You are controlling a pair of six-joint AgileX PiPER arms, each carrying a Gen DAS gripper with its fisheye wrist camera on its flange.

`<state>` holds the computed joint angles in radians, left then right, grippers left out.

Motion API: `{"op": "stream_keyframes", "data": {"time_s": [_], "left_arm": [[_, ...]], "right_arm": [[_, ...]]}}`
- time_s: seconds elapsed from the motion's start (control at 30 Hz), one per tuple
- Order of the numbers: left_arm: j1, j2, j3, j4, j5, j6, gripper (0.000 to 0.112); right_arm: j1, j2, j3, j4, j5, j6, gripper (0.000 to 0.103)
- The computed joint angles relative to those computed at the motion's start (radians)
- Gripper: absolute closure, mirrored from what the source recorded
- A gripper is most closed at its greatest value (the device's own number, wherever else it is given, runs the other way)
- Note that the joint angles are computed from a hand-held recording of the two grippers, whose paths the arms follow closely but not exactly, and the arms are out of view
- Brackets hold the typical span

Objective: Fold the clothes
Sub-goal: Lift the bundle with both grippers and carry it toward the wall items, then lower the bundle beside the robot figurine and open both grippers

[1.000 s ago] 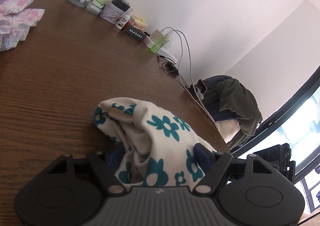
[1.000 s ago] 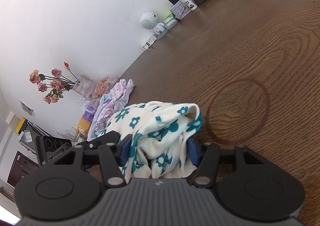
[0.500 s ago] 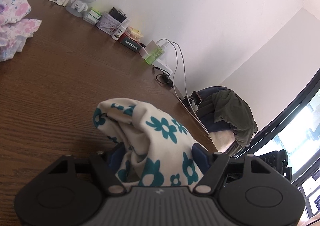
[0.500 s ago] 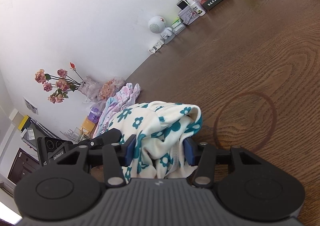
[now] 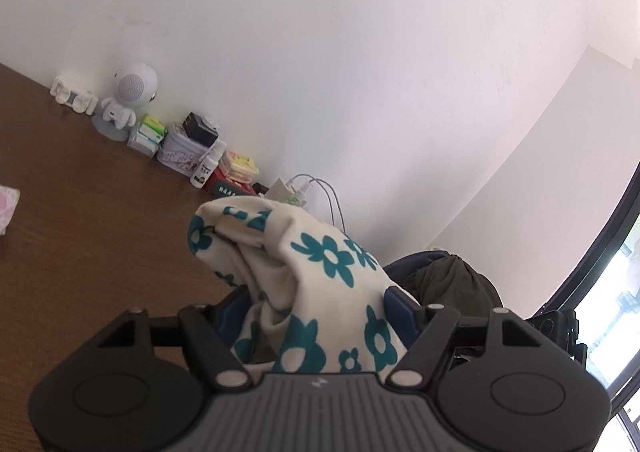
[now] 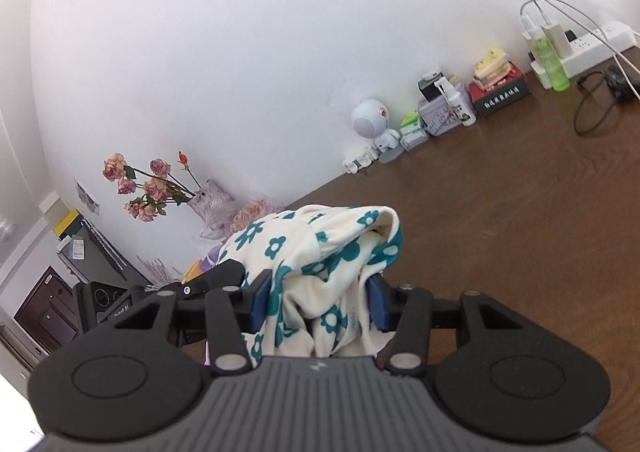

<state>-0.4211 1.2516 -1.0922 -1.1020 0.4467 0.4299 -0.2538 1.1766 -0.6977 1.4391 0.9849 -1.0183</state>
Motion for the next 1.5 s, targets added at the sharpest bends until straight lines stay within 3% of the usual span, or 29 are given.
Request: {"op": "stream_keyframes", "data": {"time_s": [0.13,0.3,0.53,0.67,0.77,0.87,1.03,1.17,1.37,1.5], "left_arm": [[-0.004,0.124,-0.134,0.039,-0.052,-0.067,0.042],[0.024,0.303,-0.266,-0.052,-0.096,-0.022,0.041],[0.081,0.645,-0.539,-0.152,-0.068,0.035,0.041],[0.096,0.822,-0.710,-0.142,-0.073,-0.008,0.041],[0.100,0.921,-0.825,-0.030,-0.078,-0.152,0.039],[0.103,0.991,-0.942,0.186,-0.044,-0.359,0.038],[0.111,1.089,-1.114,0.277,-0.015,-0.453,0.038],[0.096,1.178,-1.278,0.445,0.038,-0.625,0.038],[0.065,1.234,-1.383,0.589,0.072,-0.702,0.037],[0.060,1.218,-1.343,0.630,0.042,-0.706,0.035]], "right_arm": [[-0.001,0.174,-0.178,0.022,0.019,-0.005,0.055],[0.017,0.402,-0.396,0.019,0.013,-0.016,0.055],[0.038,0.764,-0.744,-0.053,0.005,0.017,0.053],[0.057,0.959,-0.938,-0.072,-0.020,0.044,0.053],[0.069,1.088,-1.092,-0.091,-0.027,0.090,0.053],[0.077,1.204,-1.237,-0.115,-0.017,0.157,0.053],[0.082,1.311,-1.407,-0.131,-0.001,0.215,0.052],[0.080,1.384,-1.548,-0.180,0.004,0.301,0.051],[0.067,1.469,-1.685,-0.224,0.008,0.394,0.051],[0.065,1.482,-1.706,-0.240,0.009,0.407,0.048]]}}
